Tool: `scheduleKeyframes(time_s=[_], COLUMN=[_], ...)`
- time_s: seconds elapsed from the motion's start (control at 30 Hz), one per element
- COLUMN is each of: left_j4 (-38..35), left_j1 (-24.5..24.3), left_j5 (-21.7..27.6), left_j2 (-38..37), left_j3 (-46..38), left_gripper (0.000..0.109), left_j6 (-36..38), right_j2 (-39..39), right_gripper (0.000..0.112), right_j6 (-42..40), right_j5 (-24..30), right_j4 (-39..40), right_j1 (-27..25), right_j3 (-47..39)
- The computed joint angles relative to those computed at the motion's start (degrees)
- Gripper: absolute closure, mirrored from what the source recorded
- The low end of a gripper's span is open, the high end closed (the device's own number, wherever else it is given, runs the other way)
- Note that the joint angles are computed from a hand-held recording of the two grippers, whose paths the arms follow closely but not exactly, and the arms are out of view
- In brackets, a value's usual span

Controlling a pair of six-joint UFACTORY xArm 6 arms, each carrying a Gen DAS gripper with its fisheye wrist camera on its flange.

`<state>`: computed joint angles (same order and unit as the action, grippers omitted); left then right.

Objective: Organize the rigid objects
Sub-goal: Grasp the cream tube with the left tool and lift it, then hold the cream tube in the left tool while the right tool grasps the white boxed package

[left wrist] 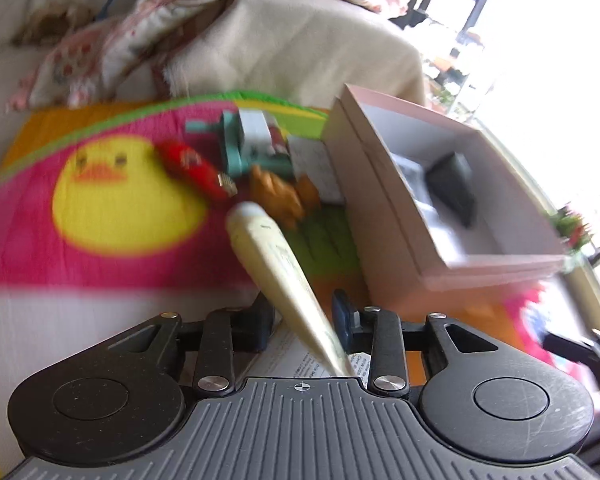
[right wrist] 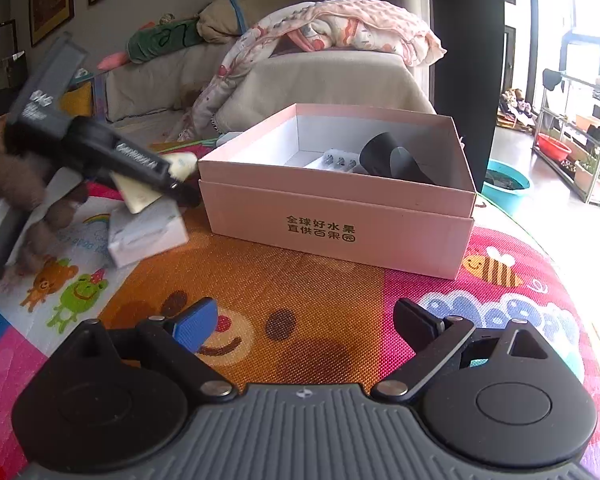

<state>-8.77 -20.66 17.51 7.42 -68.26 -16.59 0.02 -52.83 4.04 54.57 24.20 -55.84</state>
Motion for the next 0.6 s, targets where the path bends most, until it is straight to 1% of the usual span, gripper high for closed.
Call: scheduleKeyframes(time_s=[0.07, 0.1, 0.13, 0.17, 0.23, 0.27, 0.3, 0.4, 0.5, 0.53, 0.6], left_j4=[-10.29, -14.23, -16.21, -15.80, -10.86, -7.54, -4.22, 3.84, 10.30, 12.25, 15.34], left_j1=[-1.10, -1.60, -2.02, -2.35, -2.31, -1.98, -1.49, 0.05, 0.78, 0.99, 1.49], left_j5=[-1.52, -1.76, -2.34, -3.12, -4.68, -5.30, -5.59, -5.07, -4.41, -4.40, -4.39], left_j2=[-3.79, -5.62, -7.43, -9.29, -12.67, -14.25, -15.72, -19.46, -22.71, -23.22, -24.15], left_j3=[4.89, 7.00, 9.19, 11.45, 15.50, 17.31, 18.90, 22.45, 25.08, 25.47, 26.18], left_gripper=[0.073, 0.073, 0.073, 0.073, 0.073, 0.073, 0.073, 0.073, 0.073, 0.073, 0.073], left_j6=[7.29, 10.21, 11.70, 11.18, 6.85, 4.06, 1.22, -4.95, -9.20, -10.45, -12.67], right_j2=[-0.43, -0.88, -1.56, -2.39, -3.65, -3.99, -4.20, -3.85, -2.27, -1.81, -1.15], right_gripper=[0.017, 0.017, 0.017, 0.017, 0.017, 0.017, 0.017, 0.017, 0.017, 0.017, 0.016], right_j6=[-5.50, -9.48, -12.94, -14.49, -15.33, -15.86, -16.53, -17.83, -14.05, -14.25, -17.52], right_j5=[0.20, 0.57, 2.12, 4.99, 11.91, 14.21, 15.18, 14.52, 16.62, 17.24, 17.53], right_j4=[4.70, 7.98, 10.66, 11.48, 10.12, 9.07, 7.95, 5.88, 3.24, 3.17, 4.11], right_j1=[0.48, 0.81, 0.89, 0.68, 0.22, 0.57, 1.33, 4.37, 5.62, 6.07, 7.30], right_j3=[-0.23, -0.28, -0.28, -0.12, -0.12, -0.23, -0.34, -1.23, -3.68, -4.32, -4.87])
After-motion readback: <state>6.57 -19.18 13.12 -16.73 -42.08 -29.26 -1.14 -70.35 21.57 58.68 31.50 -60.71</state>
